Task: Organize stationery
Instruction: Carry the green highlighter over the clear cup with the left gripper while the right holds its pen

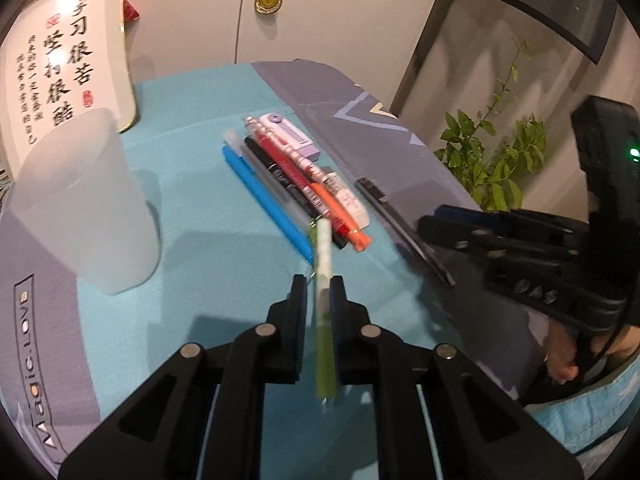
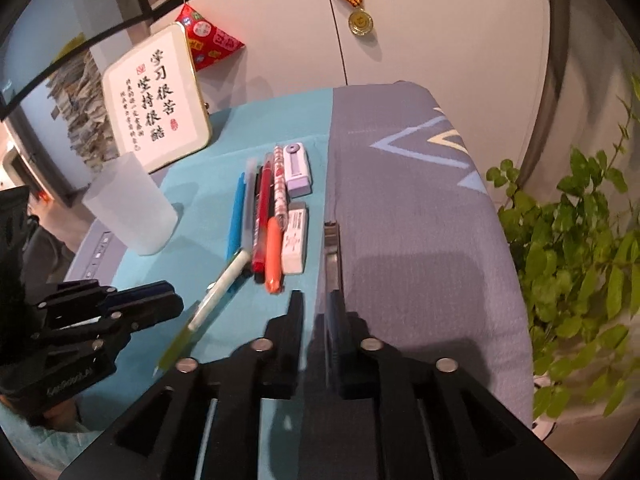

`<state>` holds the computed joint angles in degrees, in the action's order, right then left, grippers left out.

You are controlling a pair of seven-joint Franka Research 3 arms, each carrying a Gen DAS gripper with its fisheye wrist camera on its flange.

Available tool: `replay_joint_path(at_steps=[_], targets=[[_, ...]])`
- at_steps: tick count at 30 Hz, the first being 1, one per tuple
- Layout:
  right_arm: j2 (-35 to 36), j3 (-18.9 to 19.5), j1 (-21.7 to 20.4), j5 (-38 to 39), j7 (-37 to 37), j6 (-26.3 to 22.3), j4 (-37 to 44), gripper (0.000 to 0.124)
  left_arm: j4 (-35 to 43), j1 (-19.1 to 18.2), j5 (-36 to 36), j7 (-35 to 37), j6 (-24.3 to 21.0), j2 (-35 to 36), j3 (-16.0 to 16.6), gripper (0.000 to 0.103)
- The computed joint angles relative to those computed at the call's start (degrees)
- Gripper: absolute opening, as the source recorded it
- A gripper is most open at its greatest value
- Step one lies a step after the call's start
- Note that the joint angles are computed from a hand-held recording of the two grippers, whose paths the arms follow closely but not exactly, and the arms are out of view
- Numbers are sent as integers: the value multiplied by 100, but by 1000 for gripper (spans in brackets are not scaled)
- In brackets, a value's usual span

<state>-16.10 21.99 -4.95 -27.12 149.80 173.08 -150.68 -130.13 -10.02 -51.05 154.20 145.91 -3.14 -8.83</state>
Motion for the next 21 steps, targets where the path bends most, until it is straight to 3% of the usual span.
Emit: replay_joint_path(at_steps=[2, 4, 8, 14, 16, 18, 20, 21], targets=[[175, 116, -146, -301, 29, -290, 261, 42, 55, -24, 96, -50, 63, 68, -40, 26], [355, 4, -57, -499, -11, -495, 474, 42, 65, -55, 182, -75, 185, 109, -89, 29], [623, -273, 257, -558, -116, -1037, 783, 42, 193, -57, 593, -382, 268, 326, -174, 27], [950, -759, 713, -528, -283, -1194, 1009, 42, 330, 2, 807, -589, 438, 551, -324, 26], [1091, -868, 827, -715, -234, -1280, 1159, 42, 343, 17, 842, -657, 551, 585, -356, 18], [1196, -1000, 921, -944, -153, -1245, 1260, 36, 377, 64, 808, -624, 514, 604, -366, 16], [1249, -1214, 1077, -606, -442, -1009, 1248, 12, 377, 98, 807, -639, 483, 589, -370, 13], [1256, -1288, 1150, -548, -454, -1048, 1268, 12, 350, 108, 776, -618, 508, 554, -372, 12]])
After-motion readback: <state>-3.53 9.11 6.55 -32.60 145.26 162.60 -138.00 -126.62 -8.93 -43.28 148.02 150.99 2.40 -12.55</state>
